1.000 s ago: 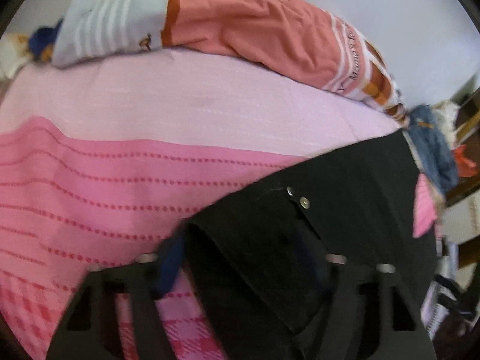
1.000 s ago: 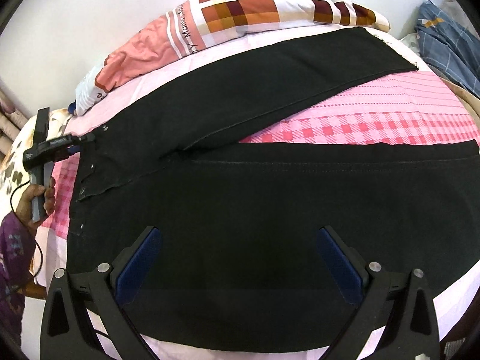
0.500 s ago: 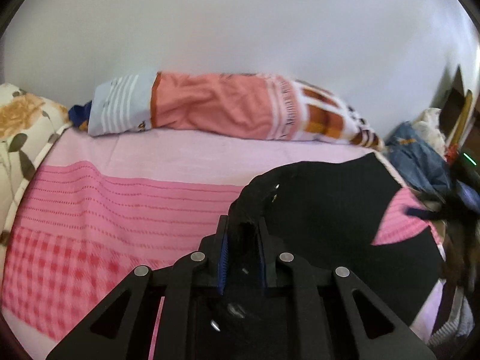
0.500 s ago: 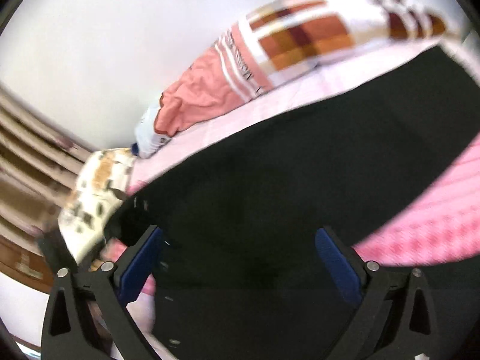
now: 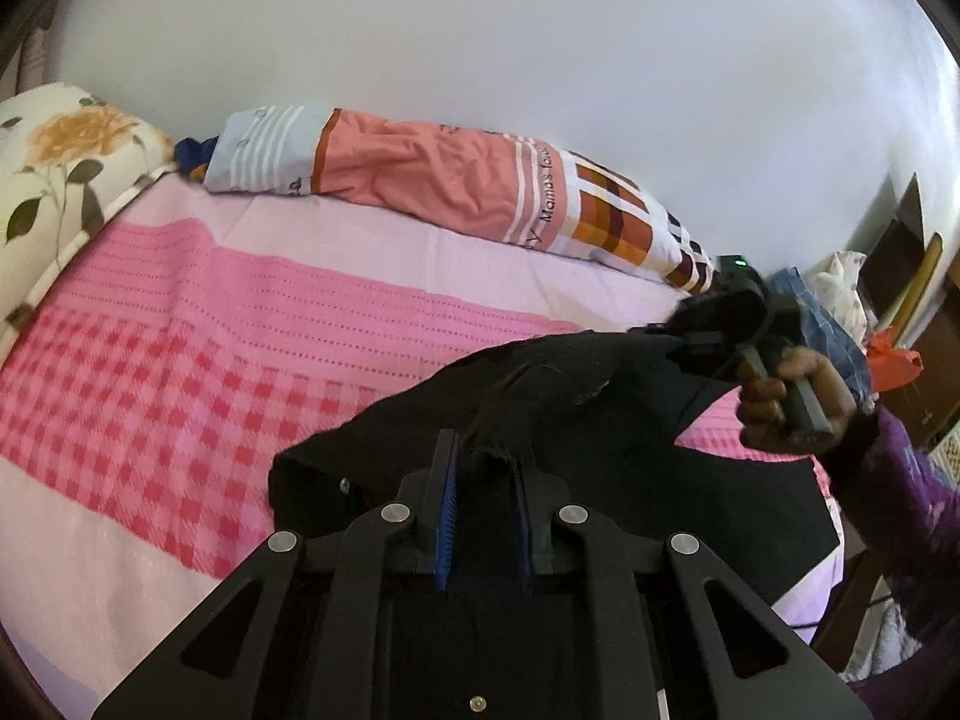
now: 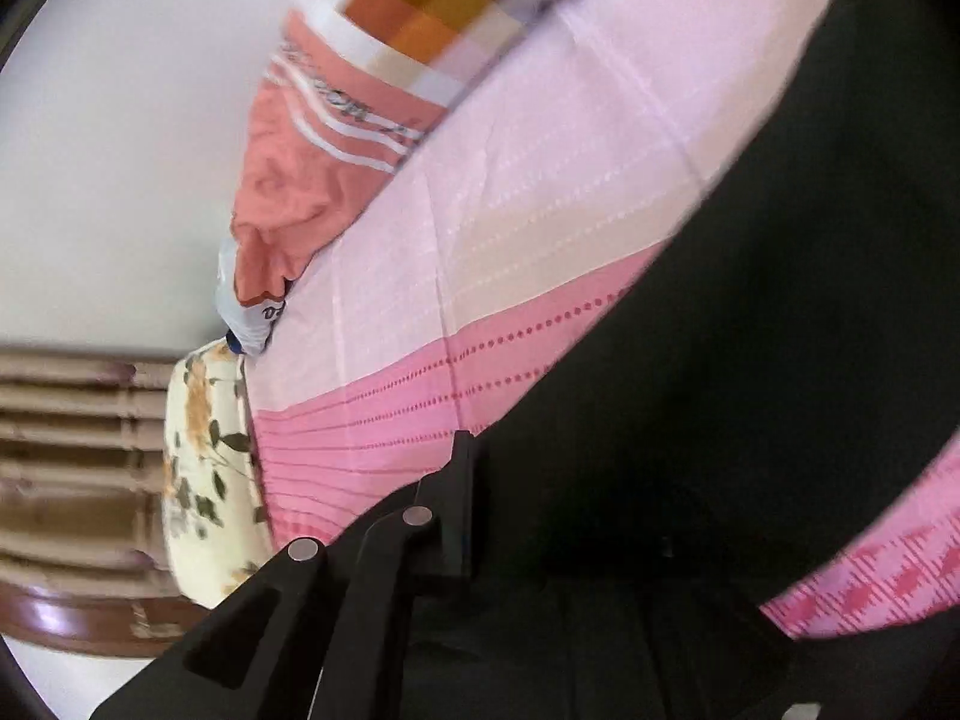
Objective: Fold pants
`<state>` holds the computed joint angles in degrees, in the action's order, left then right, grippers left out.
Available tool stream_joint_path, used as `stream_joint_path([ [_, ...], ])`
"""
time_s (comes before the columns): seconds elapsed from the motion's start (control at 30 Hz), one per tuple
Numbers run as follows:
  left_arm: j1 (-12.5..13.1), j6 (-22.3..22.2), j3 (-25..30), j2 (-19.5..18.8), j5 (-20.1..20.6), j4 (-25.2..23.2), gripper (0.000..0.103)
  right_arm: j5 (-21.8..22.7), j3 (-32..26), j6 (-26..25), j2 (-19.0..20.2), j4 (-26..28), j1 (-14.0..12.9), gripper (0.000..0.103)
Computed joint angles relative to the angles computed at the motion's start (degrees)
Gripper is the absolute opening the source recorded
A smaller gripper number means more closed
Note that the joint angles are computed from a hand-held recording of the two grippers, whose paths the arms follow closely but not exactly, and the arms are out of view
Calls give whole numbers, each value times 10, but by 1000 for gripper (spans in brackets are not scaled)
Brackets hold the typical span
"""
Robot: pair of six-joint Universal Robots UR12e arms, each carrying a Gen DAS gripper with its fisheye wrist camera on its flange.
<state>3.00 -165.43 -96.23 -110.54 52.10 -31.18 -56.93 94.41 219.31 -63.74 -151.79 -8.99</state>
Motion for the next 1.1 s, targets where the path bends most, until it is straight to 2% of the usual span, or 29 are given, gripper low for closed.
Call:
stream_joint_path([
  [0.1,5,-1,-5,8,5,-16,17,-17,49,-10,-39,-39,4,7],
  [0.23,15,16,-24,29,21,-44,17,-22,111,-21,-95,-37,17,7],
  [0.43,27,22,-65,60,53,-85,18,-2,195,30,-139,-37,32,7],
  [0.63,28,43,-99,79,95,-104,18,37,237,63,-139,-37,36,6],
  [0.77,22,58,-110,80,144,-99,21,104,259,84,-127,-103,21,10],
  [0.83,20,45,-112,85,171,-101,23,125,272,96,-126,-138,12,14],
  [0.93,21,20,-126,102,204,-62,32,112,306,156,-135,-252,-12,24],
  [1.0,18,5,-134,115,227,-27,48,80,326,172,-148,-303,-27,34],
  [1.03,16,-5,-139,122,234,2,52,61,336,175,-156,-322,-37,34],
  [1.07,17,-11,-143,127,223,25,57,43,341,181,-160,-331,-45,34],
  [1.1,18,-11,-142,127,202,31,68,33,349,194,-163,-349,-56,34],
])
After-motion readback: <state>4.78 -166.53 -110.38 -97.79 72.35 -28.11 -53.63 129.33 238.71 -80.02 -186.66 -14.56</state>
